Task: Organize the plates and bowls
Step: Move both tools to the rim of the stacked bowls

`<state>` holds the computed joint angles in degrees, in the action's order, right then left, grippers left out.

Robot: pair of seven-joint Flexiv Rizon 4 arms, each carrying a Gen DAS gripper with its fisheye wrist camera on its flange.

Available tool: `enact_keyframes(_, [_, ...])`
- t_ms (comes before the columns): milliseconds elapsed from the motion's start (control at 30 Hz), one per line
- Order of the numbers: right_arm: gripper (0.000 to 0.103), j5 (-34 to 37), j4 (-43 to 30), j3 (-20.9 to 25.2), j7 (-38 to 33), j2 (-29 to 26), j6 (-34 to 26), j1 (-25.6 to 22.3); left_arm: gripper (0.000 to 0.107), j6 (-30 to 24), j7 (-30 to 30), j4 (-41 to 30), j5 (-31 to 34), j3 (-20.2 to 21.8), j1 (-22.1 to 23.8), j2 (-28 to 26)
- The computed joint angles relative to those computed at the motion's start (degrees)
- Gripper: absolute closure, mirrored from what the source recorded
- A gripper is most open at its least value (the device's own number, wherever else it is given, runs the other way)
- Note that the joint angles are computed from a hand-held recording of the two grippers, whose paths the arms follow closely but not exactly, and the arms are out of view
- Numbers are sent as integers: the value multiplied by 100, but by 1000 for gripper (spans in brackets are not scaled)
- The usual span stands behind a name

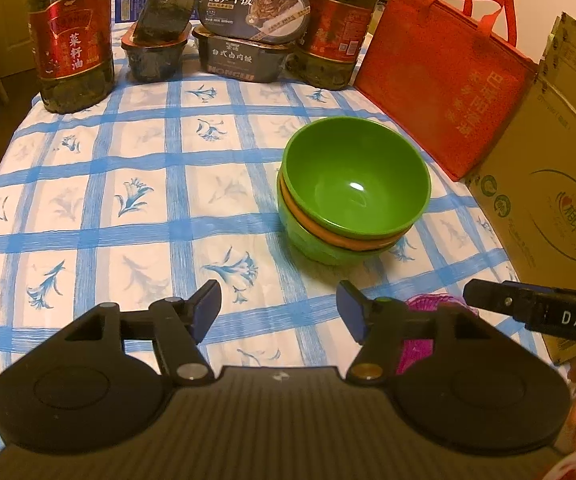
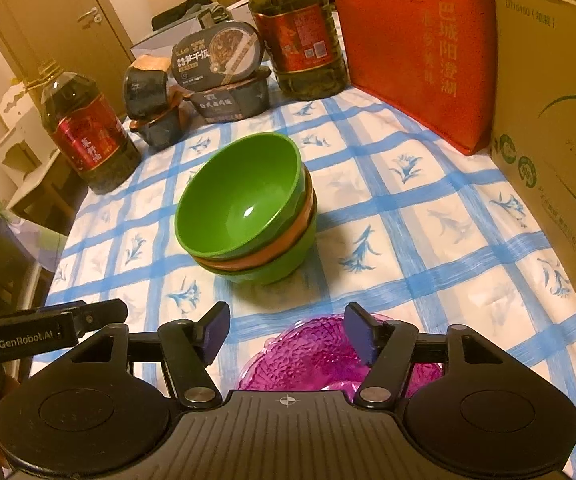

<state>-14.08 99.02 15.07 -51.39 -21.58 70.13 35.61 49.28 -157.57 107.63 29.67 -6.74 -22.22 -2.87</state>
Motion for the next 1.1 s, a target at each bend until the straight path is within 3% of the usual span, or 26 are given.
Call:
enact_keyframes(500, [39,221,-1061,-45,-164,-594,-521,-45,47,413,521,-370,-264,245,208,-454])
enact_keyframes(1100, [39,481,-2254,-131,-655,-1420,-1123,9,47,738,1192,-827,-791,625,149,-1225])
